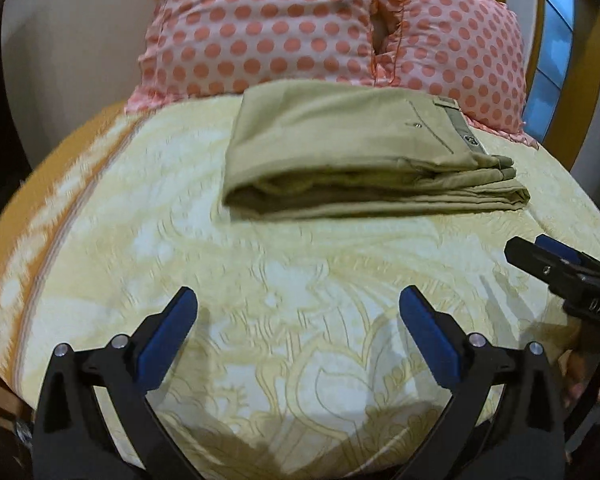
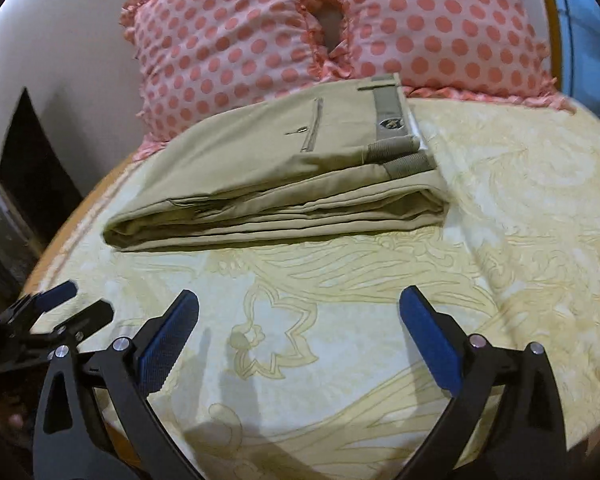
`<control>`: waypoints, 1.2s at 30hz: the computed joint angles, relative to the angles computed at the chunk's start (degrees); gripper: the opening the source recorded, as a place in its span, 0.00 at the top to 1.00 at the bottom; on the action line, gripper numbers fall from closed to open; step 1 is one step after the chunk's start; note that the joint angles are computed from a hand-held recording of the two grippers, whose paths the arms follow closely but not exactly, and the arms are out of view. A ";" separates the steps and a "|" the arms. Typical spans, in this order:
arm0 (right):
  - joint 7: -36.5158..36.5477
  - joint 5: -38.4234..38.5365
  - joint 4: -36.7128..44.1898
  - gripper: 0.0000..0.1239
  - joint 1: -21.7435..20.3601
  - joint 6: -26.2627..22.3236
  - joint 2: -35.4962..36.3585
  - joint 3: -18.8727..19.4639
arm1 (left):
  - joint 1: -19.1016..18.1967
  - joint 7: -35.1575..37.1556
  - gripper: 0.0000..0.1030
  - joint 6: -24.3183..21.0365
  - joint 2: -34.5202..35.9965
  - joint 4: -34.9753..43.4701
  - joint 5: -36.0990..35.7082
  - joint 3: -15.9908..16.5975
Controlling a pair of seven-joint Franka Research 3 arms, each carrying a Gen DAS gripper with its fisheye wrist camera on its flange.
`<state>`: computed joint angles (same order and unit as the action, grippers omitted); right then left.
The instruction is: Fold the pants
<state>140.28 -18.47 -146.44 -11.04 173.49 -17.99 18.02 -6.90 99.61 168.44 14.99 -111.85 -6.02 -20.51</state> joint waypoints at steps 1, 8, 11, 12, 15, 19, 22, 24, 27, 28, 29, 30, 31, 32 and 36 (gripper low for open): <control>0.77 -1.30 0.49 0.18 -1.30 -0.42 0.32 1.30 | -0.24 -0.37 0.02 0.10 0.04 -0.29 0.28 0.20; 7.35 -9.06 -0.16 0.18 -7.21 0.84 -0.70 6.66 | -2.24 -6.41 0.02 7.69 -0.69 -4.52 9.43 2.82; 8.59 -11.16 0.93 0.18 -8.02 -1.41 -0.52 7.87 | -1.77 -7.93 0.02 9.39 -0.70 -5.29 10.89 2.52; 8.99 -14.14 2.49 0.18 -8.75 -5.28 -0.21 9.64 | -1.57 -8.38 0.02 9.96 -0.66 -5.48 11.36 2.37; 14.80 -19.85 2.84 0.18 -9.97 -6.08 -0.47 10.92 | -1.11 -9.69 0.02 10.85 -0.63 -5.80 12.87 2.08; 16.83 -22.49 3.49 0.18 -7.42 -7.76 0.06 8.67 | -0.16 -10.53 0.02 11.25 -0.47 -5.81 13.97 1.31; 17.91 -24.32 3.55 0.18 -5.43 -7.88 0.30 6.52 | -0.23 -11.62 0.02 11.80 -0.41 -5.95 15.06 1.55; 19.18 -26.08 3.71 0.18 -4.52 -7.86 0.59 5.45 | -0.39 -12.39 0.02 11.87 -0.46 -6.00 15.73 1.78; 20.41 -27.70 3.86 0.18 -2.59 -8.20 0.93 3.48 | -0.18 -13.00 0.02 11.93 -0.42 -6.00 16.42 1.64; 20.87 -28.32 3.93 0.18 -1.98 -8.32 1.03 2.88 | 0.05 -13.03 0.02 11.93 -0.39 -5.98 16.53 1.42; 21.28 -28.90 3.98 0.18 -1.36 -8.42 1.12 2.26 | 0.25 -13.05 0.02 11.88 -0.37 -5.96 16.61 1.24; 21.65 -29.32 4.01 0.18 -0.66 -8.58 1.17 1.61 | 0.31 -13.14 0.02 11.87 -0.37 -5.96 16.72 1.18; 21.95 -29.76 4.06 0.18 0.02 -8.73 1.25 0.94 | 0.37 -13.22 0.02 11.83 -0.37 -5.95 16.81 1.13; 22.15 -30.15 4.09 0.18 0.74 -8.86 1.32 0.23 | 0.41 -13.29 0.02 11.80 -0.37 -5.94 16.87 1.08; 23.32 -31.76 4.32 0.18 3.38 -9.44 1.62 -2.33 | 0.45 -13.58 0.02 11.88 -0.36 -5.97 17.17 1.09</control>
